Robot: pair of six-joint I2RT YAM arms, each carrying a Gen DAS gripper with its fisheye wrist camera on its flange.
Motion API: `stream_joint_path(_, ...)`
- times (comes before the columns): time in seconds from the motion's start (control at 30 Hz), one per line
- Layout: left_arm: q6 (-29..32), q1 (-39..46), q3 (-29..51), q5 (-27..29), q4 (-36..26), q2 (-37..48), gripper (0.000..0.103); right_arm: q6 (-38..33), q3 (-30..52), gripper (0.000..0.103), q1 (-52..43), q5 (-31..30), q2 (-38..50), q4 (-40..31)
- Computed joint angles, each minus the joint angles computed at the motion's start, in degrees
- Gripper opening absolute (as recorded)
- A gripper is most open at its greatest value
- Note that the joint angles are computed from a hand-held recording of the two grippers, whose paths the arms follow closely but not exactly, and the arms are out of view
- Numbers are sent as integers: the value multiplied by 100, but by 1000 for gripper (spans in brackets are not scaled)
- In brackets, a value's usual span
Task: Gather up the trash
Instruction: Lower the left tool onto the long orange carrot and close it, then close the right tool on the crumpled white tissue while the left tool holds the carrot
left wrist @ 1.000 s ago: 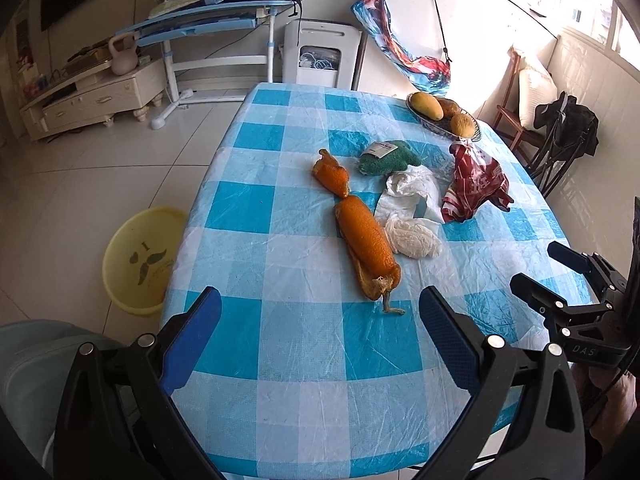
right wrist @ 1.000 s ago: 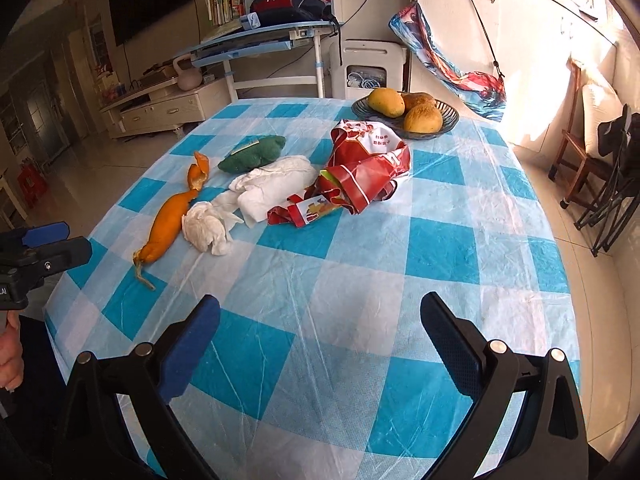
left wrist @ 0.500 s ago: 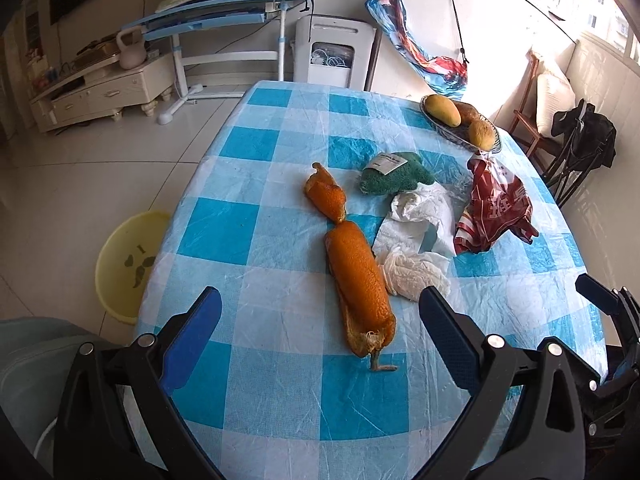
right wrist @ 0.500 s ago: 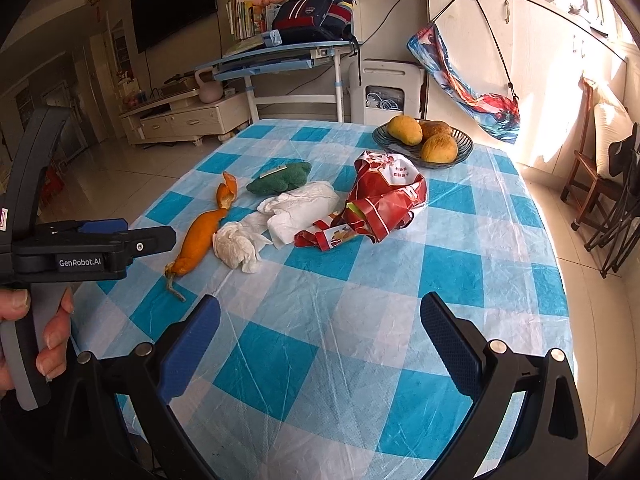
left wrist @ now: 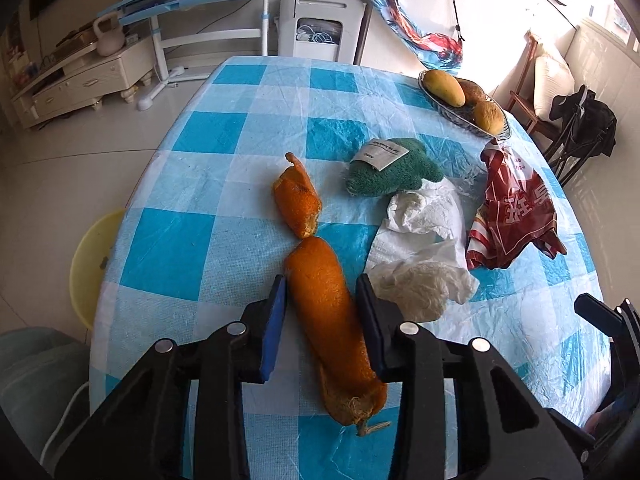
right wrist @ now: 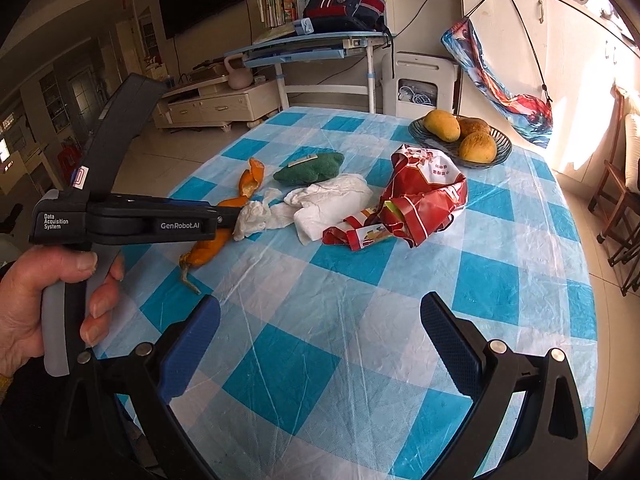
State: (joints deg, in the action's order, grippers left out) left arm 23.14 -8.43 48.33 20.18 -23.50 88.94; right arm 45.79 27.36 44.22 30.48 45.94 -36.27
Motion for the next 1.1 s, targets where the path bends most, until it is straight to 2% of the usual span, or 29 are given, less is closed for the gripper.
stream_joint_path(0.17,396,383,35,349,-383,-103,21,48,74,96,225,98,299,138)
stream_joint_path(0.37,842,1065,306,732,-946,5,20,-252,314,96,308,103,784,474)
stream_joint_path(0.57,1128,1290,182,612,-914,-108,21,-1006,777,96,-81,-140,1469,941)
stream_joint_path(0.63,1179,1271,61,524,-774,-256,22,-1244,907,93,-335,-369,1798,1162)
stream_joint_path(0.7,1280,1278,-33,486,-713,-387,22,-1422,1046,83,-590,-631,2158,1314)
stream_joint_path(1.03,1443,1299,-141,510,-680,-674,25,-1499,1104,76,-1078,-1256,2911,1656)
stream_joint_path(1.1,1453,1286,-158,488,-660,-700,26,-1480,1086,62,-1124,-1349,2901,1677)
